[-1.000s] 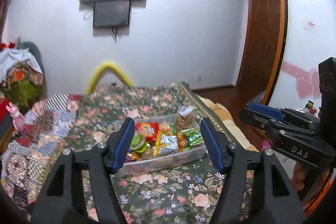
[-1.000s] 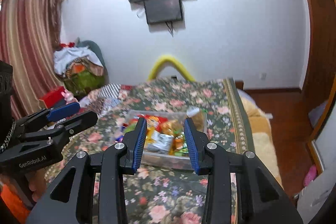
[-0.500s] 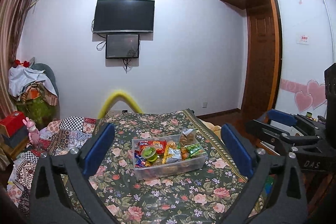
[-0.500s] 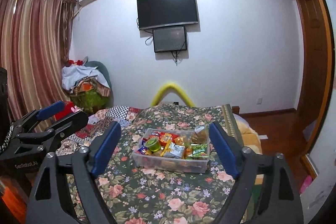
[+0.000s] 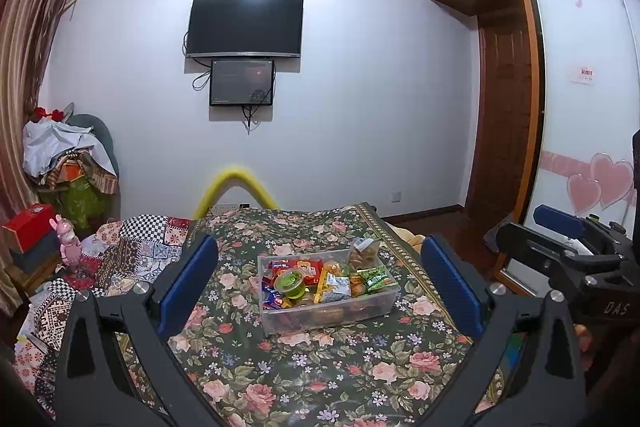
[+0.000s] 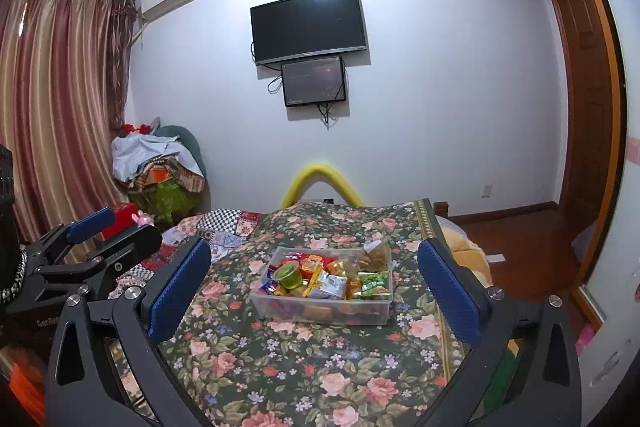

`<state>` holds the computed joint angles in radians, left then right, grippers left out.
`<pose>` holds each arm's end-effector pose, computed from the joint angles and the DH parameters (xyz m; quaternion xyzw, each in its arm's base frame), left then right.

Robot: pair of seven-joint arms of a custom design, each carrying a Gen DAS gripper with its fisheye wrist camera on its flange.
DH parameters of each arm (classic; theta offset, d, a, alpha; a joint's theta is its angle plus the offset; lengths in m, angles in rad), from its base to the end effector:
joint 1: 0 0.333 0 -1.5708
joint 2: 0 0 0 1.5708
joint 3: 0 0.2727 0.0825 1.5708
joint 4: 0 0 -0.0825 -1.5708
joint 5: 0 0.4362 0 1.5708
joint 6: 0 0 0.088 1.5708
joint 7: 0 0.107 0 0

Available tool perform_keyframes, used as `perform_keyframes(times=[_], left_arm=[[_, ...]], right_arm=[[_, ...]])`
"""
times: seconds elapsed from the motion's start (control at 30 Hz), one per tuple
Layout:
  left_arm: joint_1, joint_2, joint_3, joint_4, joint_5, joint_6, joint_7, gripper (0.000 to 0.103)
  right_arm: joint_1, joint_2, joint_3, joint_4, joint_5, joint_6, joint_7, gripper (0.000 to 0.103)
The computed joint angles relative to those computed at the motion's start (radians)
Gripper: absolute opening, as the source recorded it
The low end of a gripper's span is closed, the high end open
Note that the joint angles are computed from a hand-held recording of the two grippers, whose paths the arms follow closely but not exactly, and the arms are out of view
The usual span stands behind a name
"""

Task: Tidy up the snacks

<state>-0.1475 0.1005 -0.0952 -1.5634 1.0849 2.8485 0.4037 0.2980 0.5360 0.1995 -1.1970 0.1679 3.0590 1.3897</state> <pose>0.6504 -0.2062 0.6513 -0.5726 0.5337 -0.4463 0.4337 0.7106 0.3159 0.5987 -0.6568 0.4285 -0.2889 0.5491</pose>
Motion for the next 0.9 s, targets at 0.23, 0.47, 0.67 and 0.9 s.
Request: perform_keyframes(times=[0.23, 0.47, 0.67, 0.9], left_arm=[[-0.002, -0.002, -0.002, -0.002, 0.018, -0.006, -0.012, 0.103], [0.000, -0.006, -0.003, -0.006, 0.012, -0.003, -0.012, 0.103], [0.002, -0.006, -0.005, -0.007, 0.004, -0.002, 0.000, 0.103], [-0.002, -0.001, -0.004, -0.001, -0.008, -0.004, 0.010, 0.103]], right_arm=[[0.002, -0.028, -0.006, -0.044, -0.006, 0.016, 0.005, 0.103], [0.001, -0.038, -0.007, -0.064, -0.016, 0.027, 0.012, 0.103], [0.023, -0.043, -0.039, -0.070, -0.040, 0.037, 0.034, 0.103], [0.027, -0.046, -0.046, -0.072, -0.061, 0.033, 0.058, 0.103]])
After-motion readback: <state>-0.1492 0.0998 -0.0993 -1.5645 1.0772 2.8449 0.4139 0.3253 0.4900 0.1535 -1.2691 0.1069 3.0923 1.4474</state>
